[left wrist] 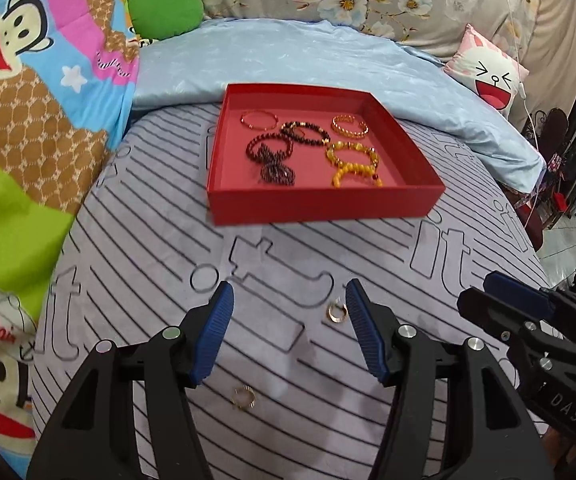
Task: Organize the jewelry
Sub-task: 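Withdraw both open grippers from the tray to the gold hoop earrings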
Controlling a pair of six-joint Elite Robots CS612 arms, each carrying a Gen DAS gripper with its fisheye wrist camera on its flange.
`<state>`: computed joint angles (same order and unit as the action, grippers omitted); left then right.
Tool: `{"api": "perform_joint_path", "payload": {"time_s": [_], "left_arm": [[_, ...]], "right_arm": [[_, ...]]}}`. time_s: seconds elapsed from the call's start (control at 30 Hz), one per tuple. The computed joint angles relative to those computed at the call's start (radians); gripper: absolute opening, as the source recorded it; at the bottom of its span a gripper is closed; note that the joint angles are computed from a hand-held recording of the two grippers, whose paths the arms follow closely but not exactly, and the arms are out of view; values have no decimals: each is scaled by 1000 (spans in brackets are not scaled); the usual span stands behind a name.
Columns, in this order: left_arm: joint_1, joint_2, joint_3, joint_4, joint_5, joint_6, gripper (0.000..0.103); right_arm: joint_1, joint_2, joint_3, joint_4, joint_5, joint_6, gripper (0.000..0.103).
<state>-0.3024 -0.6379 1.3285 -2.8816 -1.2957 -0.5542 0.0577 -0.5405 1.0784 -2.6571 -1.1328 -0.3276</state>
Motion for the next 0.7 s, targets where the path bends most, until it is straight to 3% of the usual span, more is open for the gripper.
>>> {"api": "perform_joint_path", "payload": {"time_s": [0.47, 0.7], "left_arm": [[-31, -56, 162, -44, 13, -91, 57], [-24, -62, 199, -22, 6, -157, 57]], "right_arm": [[-5, -59, 157, -43, -11, -53, 37], [-4, -66, 185, -31, -20, -69, 37]]}}
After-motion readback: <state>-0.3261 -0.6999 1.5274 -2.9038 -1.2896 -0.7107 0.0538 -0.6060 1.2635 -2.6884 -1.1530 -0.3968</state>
